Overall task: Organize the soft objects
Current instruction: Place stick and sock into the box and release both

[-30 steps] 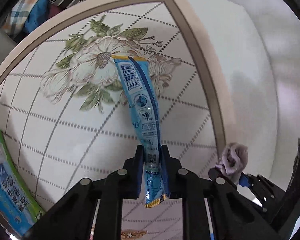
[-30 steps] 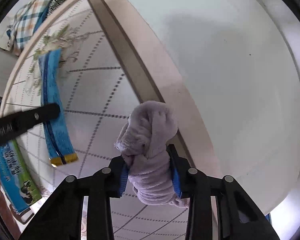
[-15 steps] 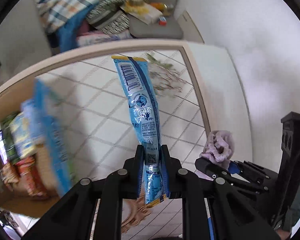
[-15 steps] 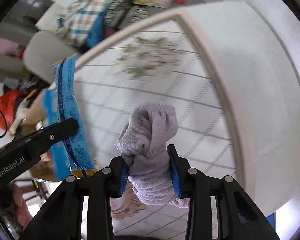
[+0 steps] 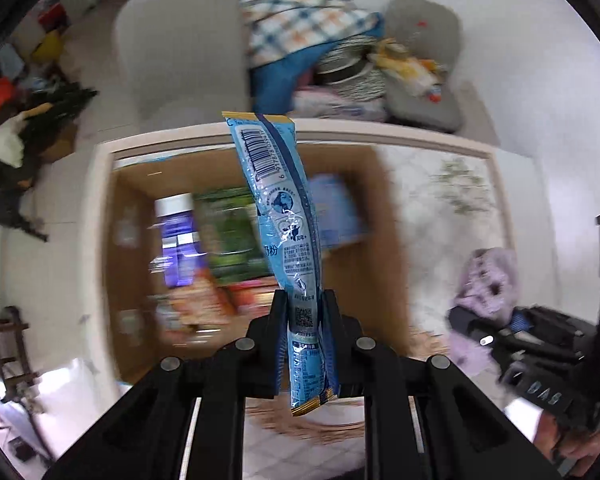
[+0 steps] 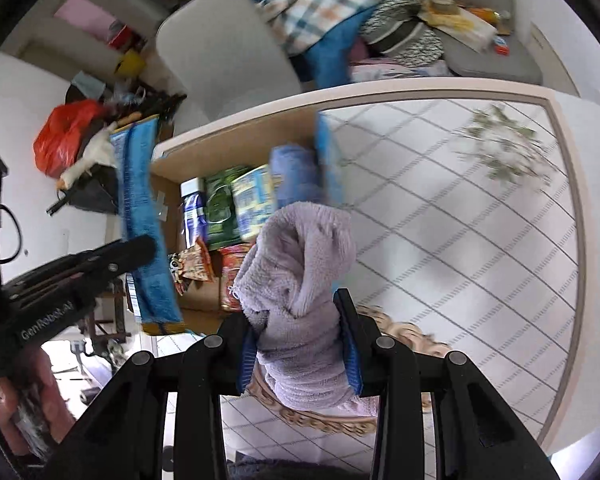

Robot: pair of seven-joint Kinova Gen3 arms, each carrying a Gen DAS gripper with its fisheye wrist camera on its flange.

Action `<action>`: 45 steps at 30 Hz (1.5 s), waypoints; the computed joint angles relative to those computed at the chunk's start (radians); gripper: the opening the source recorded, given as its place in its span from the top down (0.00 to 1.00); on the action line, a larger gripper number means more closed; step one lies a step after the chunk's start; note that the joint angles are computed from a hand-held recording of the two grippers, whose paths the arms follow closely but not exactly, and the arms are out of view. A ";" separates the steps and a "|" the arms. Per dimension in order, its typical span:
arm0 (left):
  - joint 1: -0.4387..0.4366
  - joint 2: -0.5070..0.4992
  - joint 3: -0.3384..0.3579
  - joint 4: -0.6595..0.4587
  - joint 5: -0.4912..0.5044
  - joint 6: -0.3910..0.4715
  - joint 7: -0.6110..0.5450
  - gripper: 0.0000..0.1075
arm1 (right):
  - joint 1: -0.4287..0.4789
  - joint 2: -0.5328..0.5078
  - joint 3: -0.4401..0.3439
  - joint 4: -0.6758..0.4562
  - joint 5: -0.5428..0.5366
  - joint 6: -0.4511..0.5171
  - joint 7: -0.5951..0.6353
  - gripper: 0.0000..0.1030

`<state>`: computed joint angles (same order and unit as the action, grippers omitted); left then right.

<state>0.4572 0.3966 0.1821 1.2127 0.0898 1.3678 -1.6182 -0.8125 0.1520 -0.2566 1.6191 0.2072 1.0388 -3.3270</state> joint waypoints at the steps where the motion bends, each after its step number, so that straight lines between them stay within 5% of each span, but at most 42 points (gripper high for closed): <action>1: -0.015 0.008 -0.011 -0.001 -0.014 0.002 -0.012 0.87 | 0.002 0.032 0.000 -0.033 -0.004 0.008 0.015 0.63; 14: -0.088 0.198 -0.081 -0.045 -0.147 0.038 -0.108 0.87 | 0.020 0.324 0.083 -0.224 -0.174 -0.011 0.180 0.63; 22: -0.082 0.276 -0.100 -0.059 -0.193 0.060 -0.106 0.84 | 0.025 0.385 0.106 -0.234 -0.230 -0.010 0.218 0.63; 26: -0.074 0.301 -0.105 -0.085 -0.202 0.094 -0.087 0.76 | 0.033 0.397 0.110 -0.240 -0.248 -0.001 0.229 0.55; 36: -0.112 0.218 -0.085 -0.019 -0.134 0.045 -0.067 0.71 | 0.025 0.383 0.123 -0.260 -0.237 0.023 0.213 0.44; 45: -0.158 0.078 -0.065 0.116 -0.038 -0.053 -0.020 0.66 | -0.028 0.391 0.134 -0.356 -0.176 0.156 0.193 0.41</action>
<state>0.2994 0.4744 0.1170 1.3292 0.0516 1.3152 -1.6386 -0.8408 0.5433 -0.1229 1.2628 0.0309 1.1950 -3.1344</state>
